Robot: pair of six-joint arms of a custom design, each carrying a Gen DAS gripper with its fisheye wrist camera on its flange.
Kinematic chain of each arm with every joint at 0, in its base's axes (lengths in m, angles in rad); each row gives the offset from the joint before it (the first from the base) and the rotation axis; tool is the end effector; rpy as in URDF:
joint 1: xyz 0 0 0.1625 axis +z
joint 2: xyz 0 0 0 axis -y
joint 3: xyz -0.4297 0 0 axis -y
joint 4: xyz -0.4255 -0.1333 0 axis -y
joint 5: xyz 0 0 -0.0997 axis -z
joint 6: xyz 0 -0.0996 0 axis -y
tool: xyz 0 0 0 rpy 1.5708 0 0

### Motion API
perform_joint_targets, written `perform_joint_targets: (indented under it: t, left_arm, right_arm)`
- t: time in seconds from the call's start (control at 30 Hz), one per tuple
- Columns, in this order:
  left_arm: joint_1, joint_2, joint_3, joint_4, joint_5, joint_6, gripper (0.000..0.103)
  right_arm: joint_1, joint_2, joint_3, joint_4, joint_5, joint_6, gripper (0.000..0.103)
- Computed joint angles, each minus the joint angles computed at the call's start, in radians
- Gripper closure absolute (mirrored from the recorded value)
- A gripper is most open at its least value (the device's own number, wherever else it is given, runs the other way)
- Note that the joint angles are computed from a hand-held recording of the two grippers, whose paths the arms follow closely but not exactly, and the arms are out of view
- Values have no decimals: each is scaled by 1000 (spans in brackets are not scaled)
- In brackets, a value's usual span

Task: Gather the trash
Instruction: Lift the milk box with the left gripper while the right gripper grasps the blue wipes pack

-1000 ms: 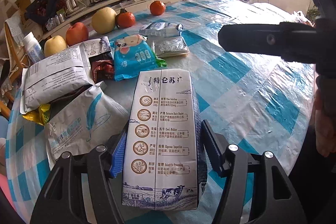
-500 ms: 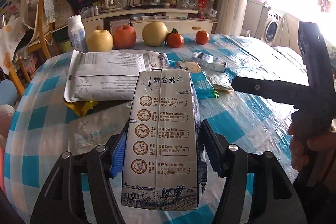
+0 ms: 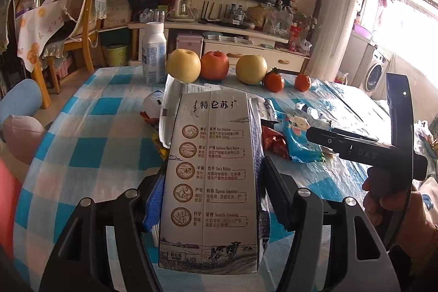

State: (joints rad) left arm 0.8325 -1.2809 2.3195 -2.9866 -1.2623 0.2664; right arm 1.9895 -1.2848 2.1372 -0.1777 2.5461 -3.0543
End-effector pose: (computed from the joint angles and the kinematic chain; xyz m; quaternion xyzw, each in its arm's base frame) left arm -0.1929 -0.4550 0.1561 0.4421 0.8646 -0.2154 0.1034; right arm 0.2020 -0.3289 0.1416 -0.0689 -0.8188 0.4762 0.3131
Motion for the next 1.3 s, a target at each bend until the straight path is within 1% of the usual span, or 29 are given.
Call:
perform_joint_targets:
  t: [0.03,0.13,0.23,0.27,0.33,0.4,0.5,0.53,0.57,0.67,0.8,0.87,1.1,1.2,1.23,1.3]
  left_arm:
    - [3,5,-4,-3,5,1,38]
    - [18,14,-17,-8,14,6,38]
    - [23,20,-15,-29,31,18,38]
    - [24,22,-15,-33,36,19,38]
    - [30,24,-16,-34,41,21,38]
    - [37,28,-23,-29,39,20,38]
    - [42,32,-27,-34,43,19,38]
    - [43,32,-26,-35,44,18,38]
    - [46,33,-28,-34,45,18,38]
    - [49,34,-28,-39,51,20,38]
    - [52,31,-29,-47,54,25,38]
    - [56,29,-31,-48,56,25,38]
    - [61,8,-28,-58,55,31,38]
    - [63,-7,-23,-62,47,33,38]
    - [65,-12,-23,-62,44,32,38]
    - [69,-24,-24,-58,38,27,38]
  right_arm:
    - [-6,10,-12,1,6,-18,9]
    - [-36,26,-36,16,-10,-33,18]
    - [-55,43,-57,26,-27,-38,18]
    - [-60,54,-67,36,-20,-35,18]
    - [-71,76,-87,63,-7,-14,19]
    - [-83,66,-81,60,-26,-2,19]
    - [-81,63,-77,48,-13,-10,23]
    - [-79,66,-79,49,-4,-7,34]
    - [-79,75,-85,65,10,4,42]
    - [-84,74,-85,80,6,22,45]
    - [-67,92,-94,80,43,12,50]
    - [-55,102,-99,70,67,-6,56]
    - [-5,115,-97,12,127,-75,60]
    - [26,119,-95,-34,171,-126,60]
    - [33,117,-93,-43,179,-134,61]
    - [47,113,-87,-48,186,-121,61]
